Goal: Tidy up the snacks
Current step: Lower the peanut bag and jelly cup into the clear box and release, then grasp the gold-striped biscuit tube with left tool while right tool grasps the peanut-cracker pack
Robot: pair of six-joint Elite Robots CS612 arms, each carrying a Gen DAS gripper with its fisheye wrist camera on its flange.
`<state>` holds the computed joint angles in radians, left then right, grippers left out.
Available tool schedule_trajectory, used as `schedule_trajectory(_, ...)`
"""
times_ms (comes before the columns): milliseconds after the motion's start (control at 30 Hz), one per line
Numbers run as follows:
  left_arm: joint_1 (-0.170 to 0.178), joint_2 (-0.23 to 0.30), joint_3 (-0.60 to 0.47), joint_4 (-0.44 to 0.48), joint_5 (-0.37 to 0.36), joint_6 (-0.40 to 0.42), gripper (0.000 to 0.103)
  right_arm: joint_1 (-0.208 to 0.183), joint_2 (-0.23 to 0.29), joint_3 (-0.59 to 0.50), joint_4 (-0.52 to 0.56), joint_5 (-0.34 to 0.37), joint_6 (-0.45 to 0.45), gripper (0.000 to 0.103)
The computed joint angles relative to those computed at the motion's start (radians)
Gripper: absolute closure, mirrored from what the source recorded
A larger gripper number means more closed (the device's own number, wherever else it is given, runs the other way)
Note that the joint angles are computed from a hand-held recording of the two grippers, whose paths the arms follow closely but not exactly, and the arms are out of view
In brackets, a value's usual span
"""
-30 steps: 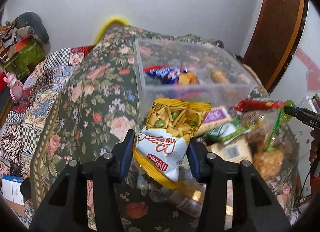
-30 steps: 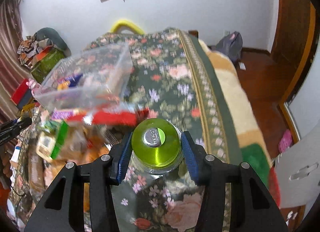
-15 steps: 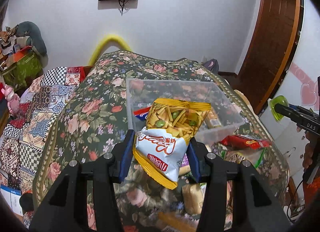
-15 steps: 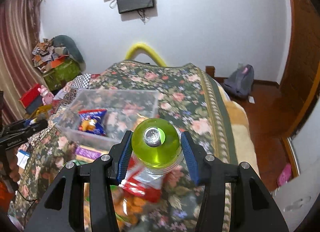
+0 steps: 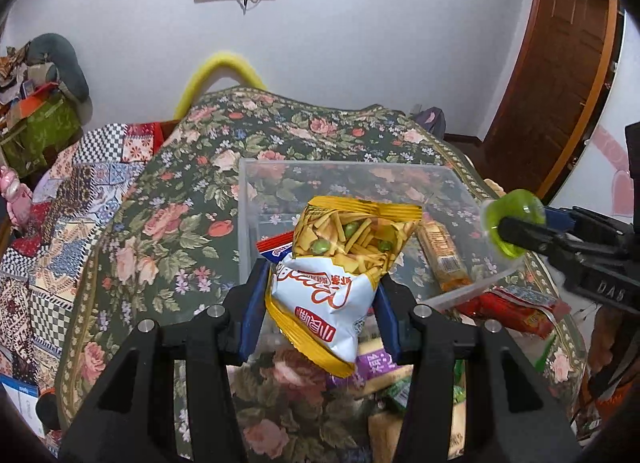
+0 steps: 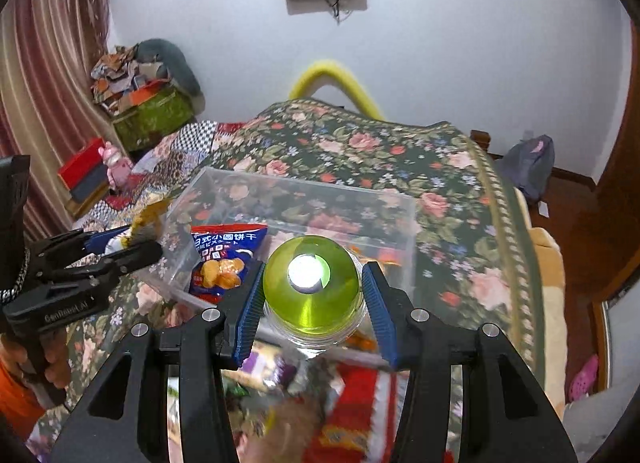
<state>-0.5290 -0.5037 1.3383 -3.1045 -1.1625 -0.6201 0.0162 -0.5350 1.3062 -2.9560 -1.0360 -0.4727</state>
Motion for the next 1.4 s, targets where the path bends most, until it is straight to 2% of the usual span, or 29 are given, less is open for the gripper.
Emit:
schedule_trajectory(333, 0.013, 0.038, -0.074, 0.094, 0.000, 0.008, 0.054, 0.039, 0.043, -0.097, 0.181, -0.099, -0.037, 0.057)
schedule_trajectory(533, 0.015, 0.044, -0.084, 0.114, -0.001, -0.008, 0.054, 0.047, 0.046, -0.104, 0.222, -0.134, -0.045, 0.057)
schedule_trajectory(767, 0.009, 0.031, -0.067, 0.106, -0.021, -0.006, 0.050, 0.034, 0.015, -0.058, 0.162, -0.088, -0.047, 0.052)
schedule_trajectory(967, -0.016, -0.017, 0.014, 0.033, 0.019, 0.006, 0.043, 0.011, -0.031, 0.031, 0.056, -0.041, -0.063, 0.048)
schedule_trajectory(1100, -0.036, -0.051, 0.075, -0.004, 0.034, 0.009, 0.037, -0.009, -0.065, 0.102, -0.017, -0.010, -0.075, 0.042)
schedule_trajectory(1267, -0.057, -0.080, 0.143, -0.015, 0.021, -0.028, 0.031, -0.033, -0.092, 0.176, -0.079, 0.011, -0.080, 0.035)
schedule_trajectory(1400, -0.070, -0.087, 0.172, 0.010, -0.007, -0.064, 0.030, -0.050, -0.102, 0.219, -0.103, 0.013, -0.057, 0.031)
